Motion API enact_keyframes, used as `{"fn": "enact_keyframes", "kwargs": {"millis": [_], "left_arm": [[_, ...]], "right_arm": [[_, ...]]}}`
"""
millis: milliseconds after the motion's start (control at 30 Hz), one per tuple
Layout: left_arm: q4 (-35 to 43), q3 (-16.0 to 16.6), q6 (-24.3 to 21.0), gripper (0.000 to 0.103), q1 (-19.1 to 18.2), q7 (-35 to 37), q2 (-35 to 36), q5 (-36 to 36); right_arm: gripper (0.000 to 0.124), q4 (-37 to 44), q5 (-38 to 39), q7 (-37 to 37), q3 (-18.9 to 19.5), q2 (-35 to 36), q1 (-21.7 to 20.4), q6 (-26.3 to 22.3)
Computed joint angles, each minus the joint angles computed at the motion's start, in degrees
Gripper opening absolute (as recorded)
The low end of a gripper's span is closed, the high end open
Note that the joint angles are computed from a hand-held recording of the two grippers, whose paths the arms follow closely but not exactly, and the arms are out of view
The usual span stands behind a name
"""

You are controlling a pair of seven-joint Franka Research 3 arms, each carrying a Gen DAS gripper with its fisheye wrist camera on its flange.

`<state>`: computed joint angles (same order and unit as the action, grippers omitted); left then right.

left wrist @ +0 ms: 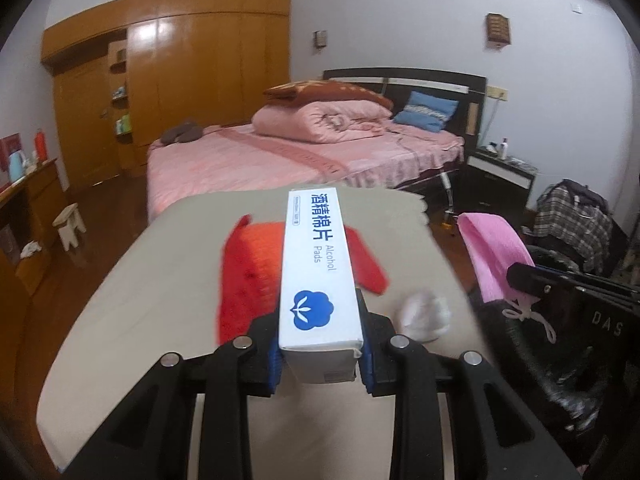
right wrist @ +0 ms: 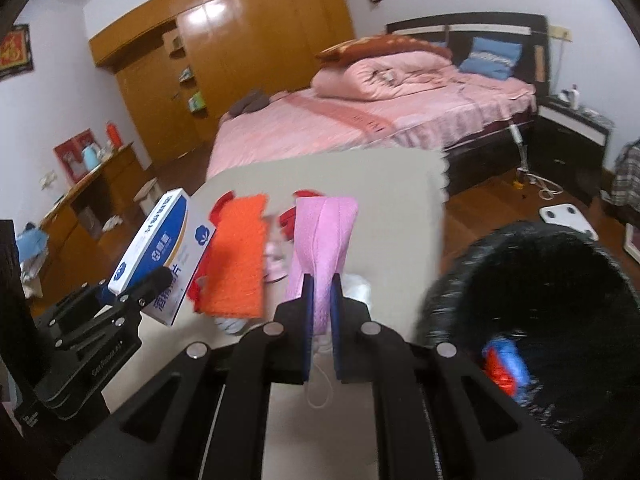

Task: Collect trash
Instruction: 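Carry the mask and the box over the bin and open both tools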

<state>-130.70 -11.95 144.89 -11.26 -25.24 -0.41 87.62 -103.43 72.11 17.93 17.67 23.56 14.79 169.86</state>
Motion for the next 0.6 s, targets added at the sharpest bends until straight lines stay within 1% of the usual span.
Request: {"fn": "enact_keyframes", "kwargs": {"millis": [167,333,433,600], "left_arm": [[6.08,-0.24,2.19,0.029,-1.25,1.46,4.42,1.99],[11.3,0.45,5.16,0.029,-2.85,2.57,8.48,3.68],[15.91,0.89,7.22,0.029,-4.12,4.02,12.1,4.51],[23.08,2.18,11.32,0.029,-6.24,7.3,17.62,3.65]], "right_arm": [[0.007,-1.12,3.5,-2.05,-1.0,-1.37,-2.26,2.17],[0.007,-1.96,5.69,-2.78,-2.78,-1.77,-3.88,4.43],[0.007,-2.16,5.58,-2.46,-3.75,-1.41,-4.8,5.81],[0.008,-1.92,3.74,-0.12,-4.28,0.04,-6.91,8.02]]}}
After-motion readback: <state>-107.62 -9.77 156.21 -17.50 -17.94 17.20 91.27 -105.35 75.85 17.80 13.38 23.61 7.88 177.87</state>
